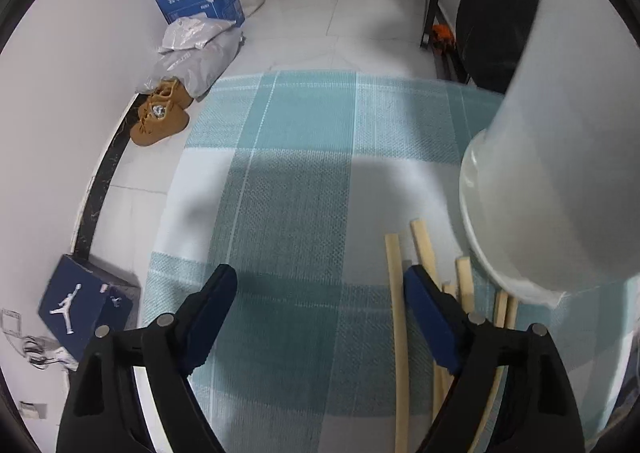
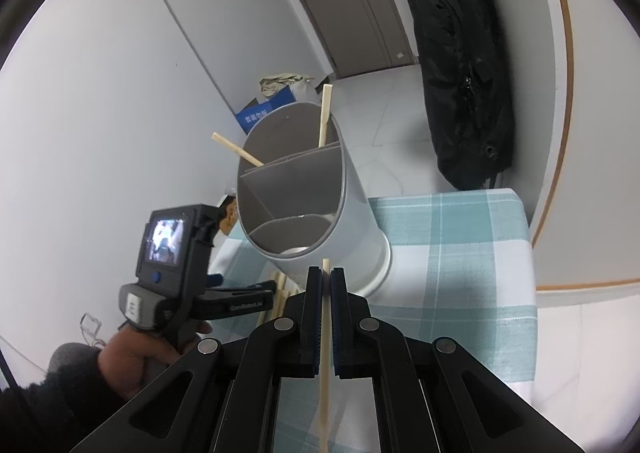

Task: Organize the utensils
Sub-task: 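Grasp a chopstick with the left tool while the right tool holds its chopstick, then lift both held chopsticks up over the white holder opening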

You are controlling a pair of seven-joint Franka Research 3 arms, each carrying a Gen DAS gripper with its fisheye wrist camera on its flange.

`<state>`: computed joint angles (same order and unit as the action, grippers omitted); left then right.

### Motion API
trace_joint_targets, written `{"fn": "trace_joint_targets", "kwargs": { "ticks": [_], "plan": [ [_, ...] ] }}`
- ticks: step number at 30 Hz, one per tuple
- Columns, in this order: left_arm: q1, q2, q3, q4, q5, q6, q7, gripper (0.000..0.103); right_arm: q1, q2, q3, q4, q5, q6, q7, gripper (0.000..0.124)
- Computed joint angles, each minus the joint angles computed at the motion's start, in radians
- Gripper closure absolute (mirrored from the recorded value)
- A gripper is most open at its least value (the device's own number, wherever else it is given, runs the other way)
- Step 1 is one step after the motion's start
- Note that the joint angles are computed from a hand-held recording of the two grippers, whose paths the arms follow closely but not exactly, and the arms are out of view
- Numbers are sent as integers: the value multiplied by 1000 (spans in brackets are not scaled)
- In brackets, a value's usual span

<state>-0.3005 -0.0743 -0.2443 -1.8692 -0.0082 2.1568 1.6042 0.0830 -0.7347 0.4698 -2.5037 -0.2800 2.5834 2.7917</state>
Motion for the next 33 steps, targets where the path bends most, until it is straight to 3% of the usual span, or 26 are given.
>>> {"fn": "trace_joint_targets", "kwargs": {
  "ticks": [7,15,19,22,27,33],
  "plan": [
    [-6,32,-9,38,5,6,-10,21,-1,-18,1,-7,0,3,5,121],
    [-10,19,-8,46,-70,-34,52,72,-4,-32,12,-9,-2,-5,3,121],
    [-9,-5,-2,20,-86,-29,66,82,-8,-34,17,-7,-6,-10,8,121],
    [-10,-15,1,6,-96,-18,78,98,-10,-33,23,-3,-10,-16,10,121],
    [5,-12,25,14,-219,-35,73,100,-24,-28,43,9,-35,-22,22,121],
    [4,-116,56,-56,-391,91,139,101,-39,-38,63,16,-66,-25,51,121]
  ]
}}
